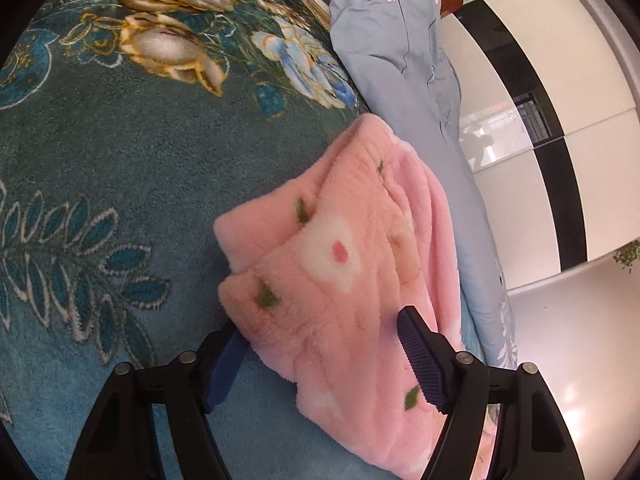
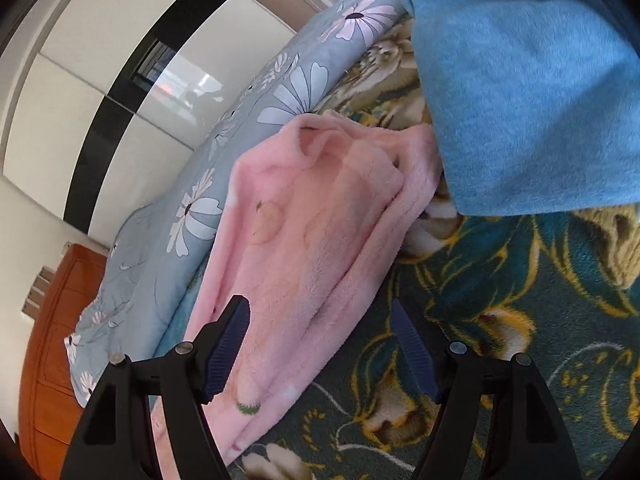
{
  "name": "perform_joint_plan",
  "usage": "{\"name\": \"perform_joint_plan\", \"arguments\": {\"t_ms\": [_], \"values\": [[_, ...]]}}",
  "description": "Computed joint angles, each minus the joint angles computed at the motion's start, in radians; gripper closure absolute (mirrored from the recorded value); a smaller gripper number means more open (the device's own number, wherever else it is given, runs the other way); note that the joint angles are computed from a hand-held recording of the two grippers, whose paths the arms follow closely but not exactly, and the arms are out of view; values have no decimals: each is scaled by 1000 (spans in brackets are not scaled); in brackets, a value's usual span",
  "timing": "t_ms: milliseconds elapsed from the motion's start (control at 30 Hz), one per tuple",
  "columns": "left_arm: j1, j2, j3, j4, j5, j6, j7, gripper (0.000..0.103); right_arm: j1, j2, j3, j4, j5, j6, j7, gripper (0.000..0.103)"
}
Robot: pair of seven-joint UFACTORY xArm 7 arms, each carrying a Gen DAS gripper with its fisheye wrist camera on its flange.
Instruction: Fold clothes
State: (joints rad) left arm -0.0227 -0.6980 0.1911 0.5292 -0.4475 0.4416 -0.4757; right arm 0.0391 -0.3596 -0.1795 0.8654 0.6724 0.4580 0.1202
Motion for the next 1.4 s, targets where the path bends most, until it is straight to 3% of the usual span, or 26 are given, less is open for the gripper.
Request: {"name": "perform_joint_plan", "arguments": {"t_ms": [33, 100, 133, 167, 200, 233, 367, 467, 600, 833, 967, 1033, 1167, 1267, 1333, 1400], "values": [[17, 7, -8, 0, 6, 2, -20, 57, 11, 16, -5, 5, 25, -16, -3, 28], [36, 21, -8, 2, 11, 21, -47, 72, 2, 43, 11, 13, 27, -45, 34, 28], [37, 25, -5, 5, 10, 26, -51, 77, -7, 52, 23, 17, 13, -58, 59, 34], [36, 26, -3, 7, 9, 25, -51, 78, -15, 60, 32, 23, -2, -69, 82, 43], [35, 28, -1, 9, 7, 24, -51, 81, -22, 69, 39, 35, -21, -58, 107, 73], [34, 27, 1, 11, 2, 19, -53, 85, -31, 76, 46, 47, -46, -38, 136, 90], [49, 2, 1, 40, 15, 8, -58, 87, -24, 30, 57, 56, -94, -40, 130, 92], [59, -54, 16, 65, 46, 55, -26, 87, -3, -58, 45, 47, -123, 9, 96, 92], [147, -189, 15, 56, 146, 165, 9, 87, 29, -264, 19, -60, -139, 94, 56, 92], [324, -495, 184, -42, 250, 491, 148, 87, -4, -663, 11, -302, -237, 351, 104, 92], [403, -532, 253, -112, 211, 551, 165, 87, -33, -751, -11, -392, -249, 422, 155, 92], [423, -533, 267, -131, 186, 559, 175, 85, -39, -775, -21, -422, -236, 412, 173, 91], [428, -527, 258, -102, 183, 615, 233, 79, -48, -807, -25, -442, -235, 367, 183, 84], [435, -517, 233, -52, 205, 664, 256, 69, -76, -825, -27, -433, -278, 375, 185, 71], [452, -506, 193, -11, 245, 703, 252, 59, -116, -835, -20, -421, -321, 392, 196, 66], [507, -508, 109, 20, 336, 716, 226, 58, -144, -851, -16, -414, -364, 383, 188, 66]]}}
